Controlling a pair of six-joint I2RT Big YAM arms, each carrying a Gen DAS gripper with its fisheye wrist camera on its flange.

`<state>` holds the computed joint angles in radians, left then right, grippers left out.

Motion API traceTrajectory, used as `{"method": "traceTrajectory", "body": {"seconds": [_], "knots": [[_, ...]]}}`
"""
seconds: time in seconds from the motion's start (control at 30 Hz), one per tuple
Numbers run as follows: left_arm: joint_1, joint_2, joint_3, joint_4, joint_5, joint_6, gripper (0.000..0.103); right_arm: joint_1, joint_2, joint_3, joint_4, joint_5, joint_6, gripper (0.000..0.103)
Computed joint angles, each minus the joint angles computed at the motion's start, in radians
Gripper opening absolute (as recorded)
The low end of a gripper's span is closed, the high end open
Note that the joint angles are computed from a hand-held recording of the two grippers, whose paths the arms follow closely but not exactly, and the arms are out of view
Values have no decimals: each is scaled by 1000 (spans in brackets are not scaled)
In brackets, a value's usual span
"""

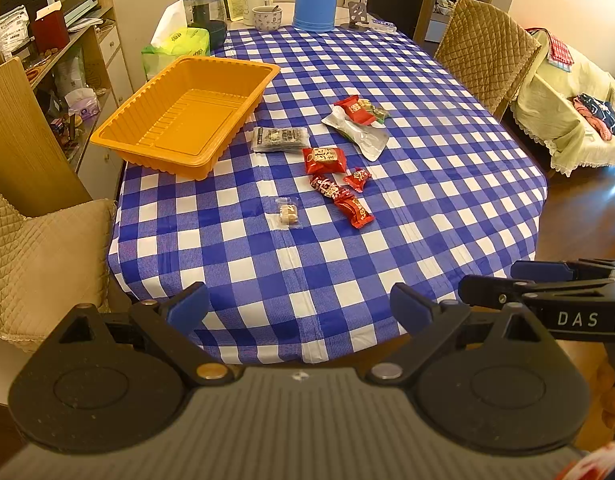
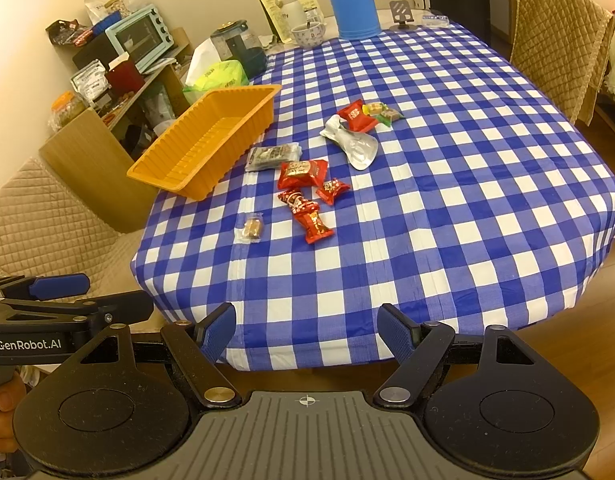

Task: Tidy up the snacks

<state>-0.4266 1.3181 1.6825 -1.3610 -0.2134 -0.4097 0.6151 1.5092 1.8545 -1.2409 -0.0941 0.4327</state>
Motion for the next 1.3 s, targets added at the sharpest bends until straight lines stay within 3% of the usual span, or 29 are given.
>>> {"method": "traceTrajectory", "body": {"seconds": [1.3], "knots": [[3, 14, 7, 7, 5, -1, 96, -7, 15, 13, -2, -4, -5, 77]]}}
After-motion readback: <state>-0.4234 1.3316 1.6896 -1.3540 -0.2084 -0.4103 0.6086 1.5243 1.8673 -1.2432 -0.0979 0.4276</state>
